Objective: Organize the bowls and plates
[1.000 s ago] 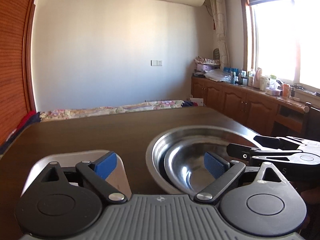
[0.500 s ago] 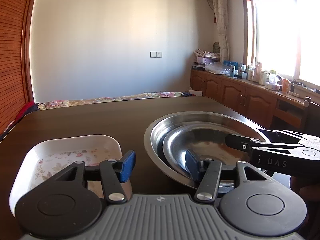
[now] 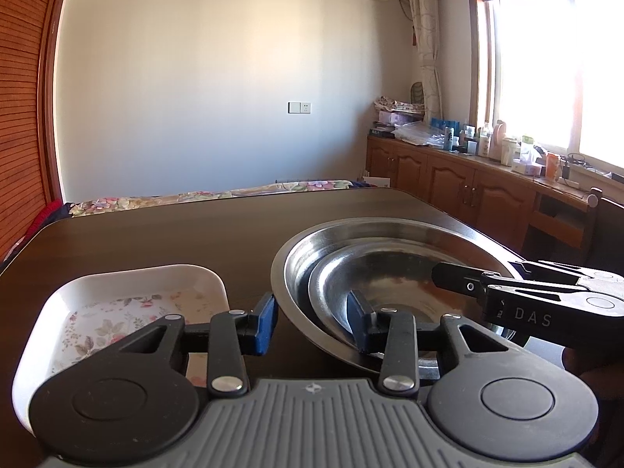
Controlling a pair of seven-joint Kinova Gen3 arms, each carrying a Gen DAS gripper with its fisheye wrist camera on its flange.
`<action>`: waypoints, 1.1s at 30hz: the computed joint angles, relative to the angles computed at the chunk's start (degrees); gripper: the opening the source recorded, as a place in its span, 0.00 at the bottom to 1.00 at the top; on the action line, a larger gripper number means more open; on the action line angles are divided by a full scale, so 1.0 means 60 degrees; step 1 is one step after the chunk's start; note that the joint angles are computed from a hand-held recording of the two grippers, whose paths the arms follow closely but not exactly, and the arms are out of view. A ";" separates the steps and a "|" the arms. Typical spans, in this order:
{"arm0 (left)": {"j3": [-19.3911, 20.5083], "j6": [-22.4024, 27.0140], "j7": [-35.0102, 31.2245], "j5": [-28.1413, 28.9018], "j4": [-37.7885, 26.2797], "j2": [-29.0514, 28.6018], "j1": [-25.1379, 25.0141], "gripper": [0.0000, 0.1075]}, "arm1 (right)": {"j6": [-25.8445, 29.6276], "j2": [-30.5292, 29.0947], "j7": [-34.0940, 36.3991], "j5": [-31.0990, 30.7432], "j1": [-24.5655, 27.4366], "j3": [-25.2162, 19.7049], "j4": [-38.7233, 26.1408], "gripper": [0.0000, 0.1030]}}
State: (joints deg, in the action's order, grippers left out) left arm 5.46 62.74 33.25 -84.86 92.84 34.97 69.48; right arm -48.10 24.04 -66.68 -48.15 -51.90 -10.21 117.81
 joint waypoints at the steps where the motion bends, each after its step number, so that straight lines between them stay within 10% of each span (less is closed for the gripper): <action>1: -0.0002 -0.0005 0.0024 -0.0010 0.0008 0.0000 0.0000 0.39 | -0.0006 0.0001 -0.0075 0.0076 0.0025 -0.0022 0.0017 0.44; 33: 0.0679 0.0545 0.0840 -0.0311 0.1098 -0.1040 -0.0337 0.38 | 0.0185 -0.0191 -0.0722 0.1138 0.0206 -0.0064 -0.0152 0.37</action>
State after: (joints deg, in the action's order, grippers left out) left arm 9.53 66.01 38.30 -86.73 99.42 28.73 67.46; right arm -46.99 22.89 -71.01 -41.32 -50.67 -10.59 116.89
